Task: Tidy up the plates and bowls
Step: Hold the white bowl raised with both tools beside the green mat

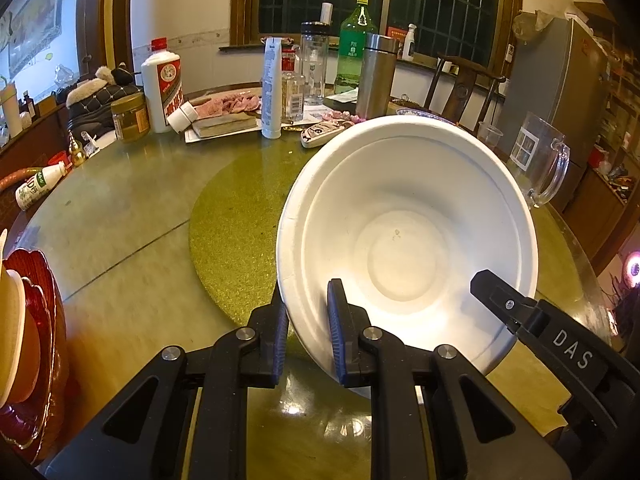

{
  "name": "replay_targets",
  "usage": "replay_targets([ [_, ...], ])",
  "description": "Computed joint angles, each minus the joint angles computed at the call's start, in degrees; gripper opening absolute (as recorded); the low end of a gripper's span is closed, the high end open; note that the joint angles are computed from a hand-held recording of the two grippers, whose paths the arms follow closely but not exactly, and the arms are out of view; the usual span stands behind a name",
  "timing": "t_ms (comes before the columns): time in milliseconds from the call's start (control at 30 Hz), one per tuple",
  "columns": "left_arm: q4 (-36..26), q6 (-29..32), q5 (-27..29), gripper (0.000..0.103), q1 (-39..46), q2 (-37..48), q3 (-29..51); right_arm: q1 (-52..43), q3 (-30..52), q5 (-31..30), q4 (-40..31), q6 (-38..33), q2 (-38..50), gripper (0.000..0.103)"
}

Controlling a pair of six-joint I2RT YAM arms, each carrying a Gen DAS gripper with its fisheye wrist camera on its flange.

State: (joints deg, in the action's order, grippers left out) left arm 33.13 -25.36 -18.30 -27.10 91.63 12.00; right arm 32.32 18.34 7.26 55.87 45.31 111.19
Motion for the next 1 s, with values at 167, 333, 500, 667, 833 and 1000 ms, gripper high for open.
replay_targets([
  [167, -0.06, -0.23, -0.09, 0.016, -0.47, -0.88, -0.42, 0.74, -0.87, 1.9, 0.64, -0.13, -0.94, 0.007],
  [333, -0.28, -0.43, 0.08, 0.016, -0.2, -1.46, -0.67, 1.8, -1.05, 3.57, 0.39, -0.5, -1.55, 0.007],
  [500, 0.14, -0.33, -0.29, 0.016, -0.44, -1.28, -0.76, 2.16, -1.01, 4.05, 0.05, -0.52, -1.89, 0.007],
  [667, 0.29, -0.41, -0.4, 0.016, -0.48, -1.32, -0.8, 2.28, -0.91, 3.99, -0.34, -0.39, -2.16, 0.007],
  [833, 0.32, -0.54, -0.61, 0.016, -0.62, -1.31, -0.83, 2.11, -1.03, 3.77, -0.4, -0.45, -2.39, 0.007],
  [1000, 0.56, -0.28, -0.8, 0.016, -0.43, -1.26, -0.91, 2.11, -1.14, 3.66, -0.45, -0.43, -2.57, 0.007],
])
